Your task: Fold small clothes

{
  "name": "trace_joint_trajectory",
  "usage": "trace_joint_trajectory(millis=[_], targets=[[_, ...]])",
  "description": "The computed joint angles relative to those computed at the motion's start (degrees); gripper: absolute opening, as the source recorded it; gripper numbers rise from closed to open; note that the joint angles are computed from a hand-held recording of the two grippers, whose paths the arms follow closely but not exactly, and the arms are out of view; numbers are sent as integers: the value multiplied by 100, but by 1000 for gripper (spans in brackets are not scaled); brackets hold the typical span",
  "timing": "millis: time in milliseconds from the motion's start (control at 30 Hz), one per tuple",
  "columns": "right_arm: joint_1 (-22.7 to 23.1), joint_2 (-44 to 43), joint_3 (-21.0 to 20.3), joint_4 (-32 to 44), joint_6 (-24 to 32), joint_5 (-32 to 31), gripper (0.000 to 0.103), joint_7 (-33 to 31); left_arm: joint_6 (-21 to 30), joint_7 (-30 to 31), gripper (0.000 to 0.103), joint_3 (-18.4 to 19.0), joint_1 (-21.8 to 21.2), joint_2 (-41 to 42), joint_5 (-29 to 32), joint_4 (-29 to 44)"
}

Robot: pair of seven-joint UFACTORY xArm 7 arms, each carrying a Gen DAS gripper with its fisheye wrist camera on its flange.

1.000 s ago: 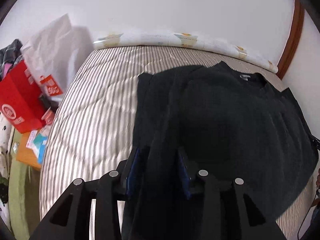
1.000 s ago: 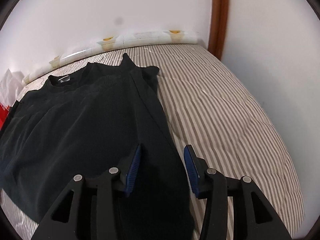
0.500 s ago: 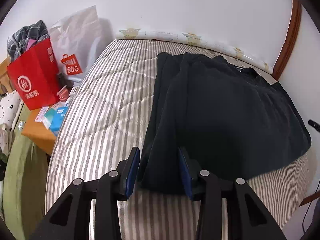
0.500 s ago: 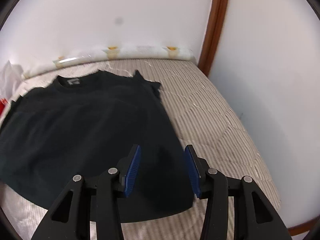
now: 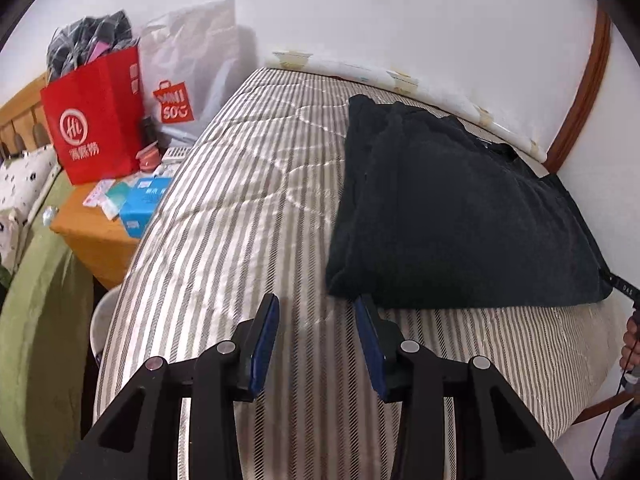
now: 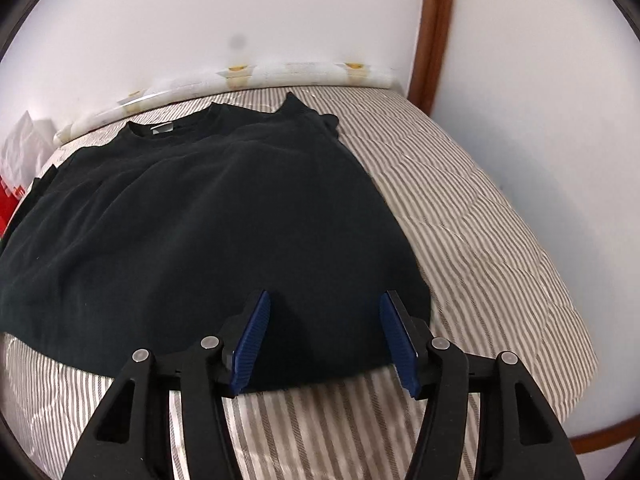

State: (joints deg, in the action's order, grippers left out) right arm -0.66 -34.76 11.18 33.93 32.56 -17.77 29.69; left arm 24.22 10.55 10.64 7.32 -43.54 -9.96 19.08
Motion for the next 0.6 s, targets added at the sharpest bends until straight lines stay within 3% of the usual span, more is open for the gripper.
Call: trace_joint_trajectory(millis=[100,233,300,400,600], targets=[[68,-91,110,127,319,24,57,73,15,115,37,174,-31,-205,-102,-117],[346,90,348,396,158,57,58,154,196,156,37,182,35,-373,-126,-193],[564,448,513,675,38,123,58,236,304,171,37,179,99,-535,-119,-274],[901,1182,852,1233,-123,42,58,473,556,216,48,271,156,-777,-161,-334],[1666,2623,1513,2486,-186,-788,58,785,1109,372,51,501,464,-1292,-198,-407]])
